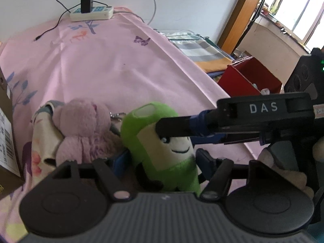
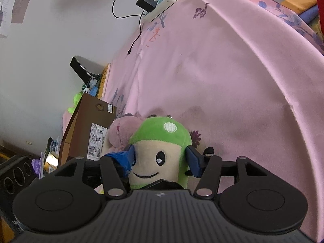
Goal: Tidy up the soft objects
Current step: 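Lift the plush doll and carry it over the box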
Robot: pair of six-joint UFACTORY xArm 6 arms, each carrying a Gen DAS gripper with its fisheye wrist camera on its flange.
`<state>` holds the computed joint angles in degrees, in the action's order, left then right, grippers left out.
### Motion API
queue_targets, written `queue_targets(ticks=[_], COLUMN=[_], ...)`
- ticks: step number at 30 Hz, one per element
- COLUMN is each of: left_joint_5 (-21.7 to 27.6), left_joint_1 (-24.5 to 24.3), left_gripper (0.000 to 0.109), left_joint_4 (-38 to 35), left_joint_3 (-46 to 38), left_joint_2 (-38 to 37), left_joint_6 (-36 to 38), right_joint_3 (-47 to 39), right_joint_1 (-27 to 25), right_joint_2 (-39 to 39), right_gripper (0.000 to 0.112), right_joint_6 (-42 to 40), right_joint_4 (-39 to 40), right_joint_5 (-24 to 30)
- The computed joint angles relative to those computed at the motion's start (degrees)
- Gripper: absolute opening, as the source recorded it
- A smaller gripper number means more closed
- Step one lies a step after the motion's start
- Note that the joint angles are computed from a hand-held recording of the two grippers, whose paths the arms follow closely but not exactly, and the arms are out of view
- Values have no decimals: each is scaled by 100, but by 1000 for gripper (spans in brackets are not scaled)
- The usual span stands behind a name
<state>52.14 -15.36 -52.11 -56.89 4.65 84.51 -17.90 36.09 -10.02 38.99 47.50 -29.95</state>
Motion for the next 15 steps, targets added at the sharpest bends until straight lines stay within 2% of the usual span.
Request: queue_targets(ticks=[9, 14, 15], left_joint_5=[250, 638, 735], left_joint_1=[157, 450, 521], left_gripper=[69, 69, 73], left_joint_4=[-202, -603, -682], left_joint_3=[131, 21, -4], left_joint_2=[-201, -292, -313], left_joint_6=[458, 563, 605], right_joint_3=[-12, -182, -252], right_joint_1=[534, 722, 771], right_joint_2=[-39, 31, 48], right_gripper=[39, 39, 39], right_joint_6=[-371, -692, -864], right_joint_4=[788, 1086, 1200], right_joint_5=[-357, -722, -794])
